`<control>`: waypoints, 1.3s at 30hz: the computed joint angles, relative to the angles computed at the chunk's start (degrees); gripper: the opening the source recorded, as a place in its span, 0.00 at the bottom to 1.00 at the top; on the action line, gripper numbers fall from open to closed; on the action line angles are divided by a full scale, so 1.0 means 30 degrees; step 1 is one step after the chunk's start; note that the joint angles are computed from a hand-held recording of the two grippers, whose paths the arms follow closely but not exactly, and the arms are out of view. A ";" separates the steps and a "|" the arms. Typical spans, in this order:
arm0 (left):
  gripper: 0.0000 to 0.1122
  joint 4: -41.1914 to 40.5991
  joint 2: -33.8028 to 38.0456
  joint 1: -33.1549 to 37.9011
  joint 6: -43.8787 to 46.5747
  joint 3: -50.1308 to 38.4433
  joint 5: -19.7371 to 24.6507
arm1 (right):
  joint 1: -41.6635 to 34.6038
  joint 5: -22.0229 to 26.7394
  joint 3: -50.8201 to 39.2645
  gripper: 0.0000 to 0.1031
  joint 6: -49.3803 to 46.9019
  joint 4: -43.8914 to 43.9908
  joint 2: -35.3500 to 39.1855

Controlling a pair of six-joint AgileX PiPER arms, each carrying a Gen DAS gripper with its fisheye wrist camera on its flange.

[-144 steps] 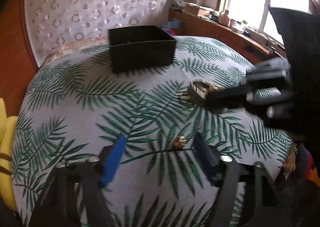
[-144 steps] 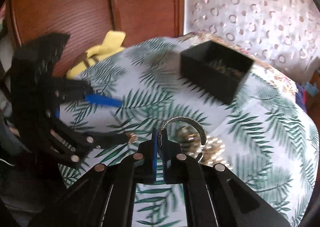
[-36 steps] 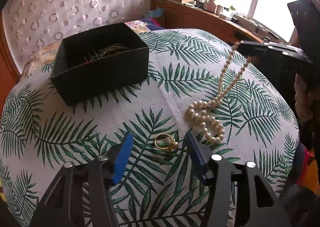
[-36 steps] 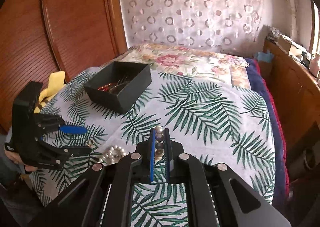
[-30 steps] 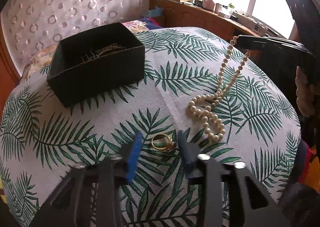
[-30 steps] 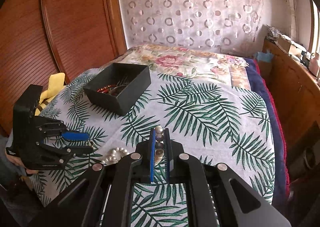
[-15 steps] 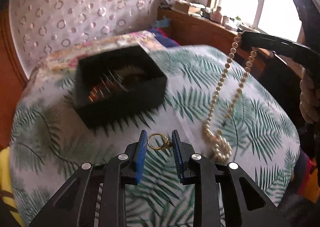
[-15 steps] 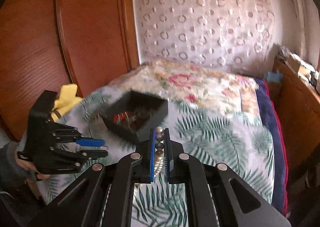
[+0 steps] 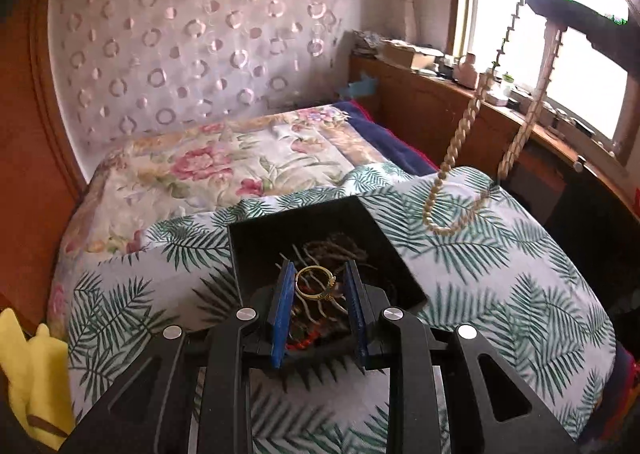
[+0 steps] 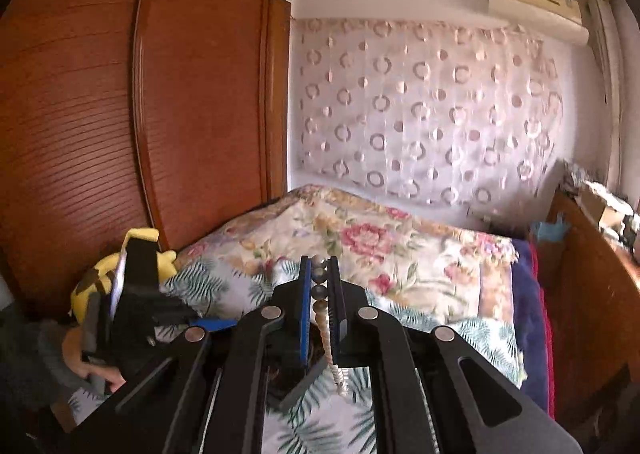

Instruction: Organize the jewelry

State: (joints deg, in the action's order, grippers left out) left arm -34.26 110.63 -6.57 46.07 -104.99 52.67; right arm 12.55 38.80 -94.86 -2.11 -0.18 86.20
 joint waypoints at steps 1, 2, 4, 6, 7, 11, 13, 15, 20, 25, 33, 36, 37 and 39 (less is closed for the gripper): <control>0.21 0.0242 0.0388 -0.0065 -0.0317 -0.0432 -0.0034 | 0.0037 0.0234 -0.0797 0.08 -0.0070 -0.0065 0.0494; 0.21 0.0389 0.0741 -0.0083 -0.0575 -0.0807 -0.0003 | 0.0090 0.0447 -0.1574 0.08 -0.0074 -0.0212 0.0982; 0.21 0.0546 0.1301 -0.0081 -0.0902 -0.1329 0.0144 | 0.0048 0.0923 -0.2950 0.08 -0.0460 0.0165 0.1935; 0.21 0.0674 0.1707 -0.0057 -0.1166 -0.1651 0.0138 | 0.0022 0.1555 -0.4388 0.08 -0.0952 0.0727 0.3085; 0.24 0.0786 0.1842 -0.0048 -0.1282 -0.1703 0.0106 | 0.0109 0.1875 -0.4965 0.08 -0.1037 0.0766 0.3565; 0.36 0.0809 0.2055 0.0210 -0.1519 -0.1699 0.0052 | 0.0734 0.3004 -0.7022 0.08 -0.1001 0.0157 0.5419; 0.43 0.0620 0.1901 0.0484 -0.1436 -0.1510 0.0041 | 0.0894 0.3146 -0.7581 0.08 -0.1055 -0.0065 0.6052; 0.47 0.0173 0.1540 0.0848 -0.1071 -0.0998 -0.0091 | 0.1167 0.3258 -0.8115 0.08 -0.0994 -0.0323 0.6568; 0.58 -0.0389 0.0795 0.1786 -0.0543 0.0009 -0.0221 | 0.1396 0.4030 -1.0657 0.08 -0.0862 -0.0474 0.8268; 0.64 -0.0504 -0.0056 0.2338 -0.0085 0.1263 -0.0677 | 0.1648 0.5922 -1.4910 0.08 -0.0981 -0.0253 1.0657; 0.72 -0.1190 -0.1200 0.3334 0.0613 0.2946 -0.1124 | 0.1899 0.9525 -2.1293 0.09 -0.0798 0.0090 1.4868; 0.77 -0.1343 -0.1753 0.3583 0.0739 0.3624 -0.1355 | 0.1887 0.8435 -1.8766 0.14 -0.0319 0.0178 1.4019; 0.78 -0.1336 -0.1808 0.3609 0.0712 0.3684 -0.1414 | 0.1873 0.8044 -1.7817 0.25 -0.0172 0.0237 1.3620; 0.81 -0.1372 -0.2213 0.3718 0.0665 0.4103 -0.1541 | 0.1914 0.7082 -1.5558 0.28 0.0195 0.0187 1.2529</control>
